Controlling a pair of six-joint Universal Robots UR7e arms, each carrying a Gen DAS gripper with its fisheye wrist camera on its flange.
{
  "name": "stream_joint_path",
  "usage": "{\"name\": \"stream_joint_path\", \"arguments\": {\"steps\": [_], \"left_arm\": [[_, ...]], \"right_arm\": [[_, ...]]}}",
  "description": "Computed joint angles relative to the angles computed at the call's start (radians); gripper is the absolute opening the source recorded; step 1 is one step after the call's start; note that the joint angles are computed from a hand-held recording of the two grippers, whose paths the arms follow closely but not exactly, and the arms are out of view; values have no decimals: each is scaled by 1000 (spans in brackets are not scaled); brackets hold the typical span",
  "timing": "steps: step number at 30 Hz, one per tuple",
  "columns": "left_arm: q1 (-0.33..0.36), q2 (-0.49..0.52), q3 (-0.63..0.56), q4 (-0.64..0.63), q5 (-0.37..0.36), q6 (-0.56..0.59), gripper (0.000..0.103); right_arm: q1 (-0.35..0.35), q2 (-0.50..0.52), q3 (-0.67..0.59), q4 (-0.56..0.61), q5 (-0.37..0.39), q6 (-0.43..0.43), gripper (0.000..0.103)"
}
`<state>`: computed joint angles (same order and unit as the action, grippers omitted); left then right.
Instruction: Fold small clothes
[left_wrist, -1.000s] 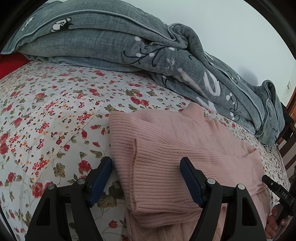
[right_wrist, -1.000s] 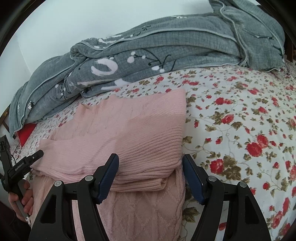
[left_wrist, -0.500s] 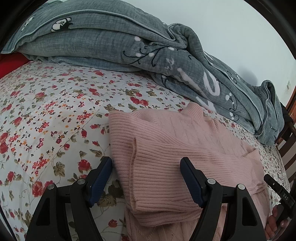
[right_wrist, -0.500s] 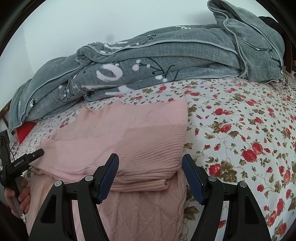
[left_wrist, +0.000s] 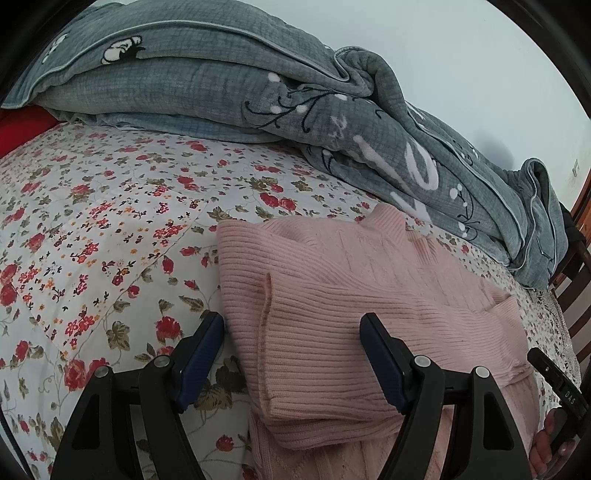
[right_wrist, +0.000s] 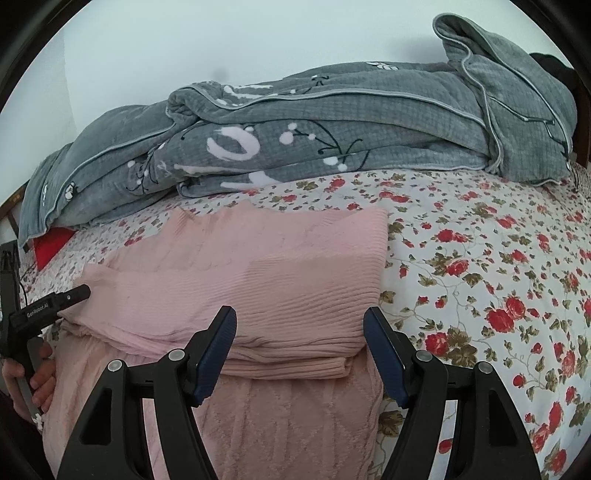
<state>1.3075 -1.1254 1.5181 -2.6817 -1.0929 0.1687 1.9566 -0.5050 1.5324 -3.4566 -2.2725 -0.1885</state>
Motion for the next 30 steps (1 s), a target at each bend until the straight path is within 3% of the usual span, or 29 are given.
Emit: {"name": "stream_joint_path", "arguments": {"steps": [30], "left_arm": [[-9, -12, 26, -33, -7, 24, 75]], "right_arm": [[18, 33, -45, 38, -76, -45, 72]]}}
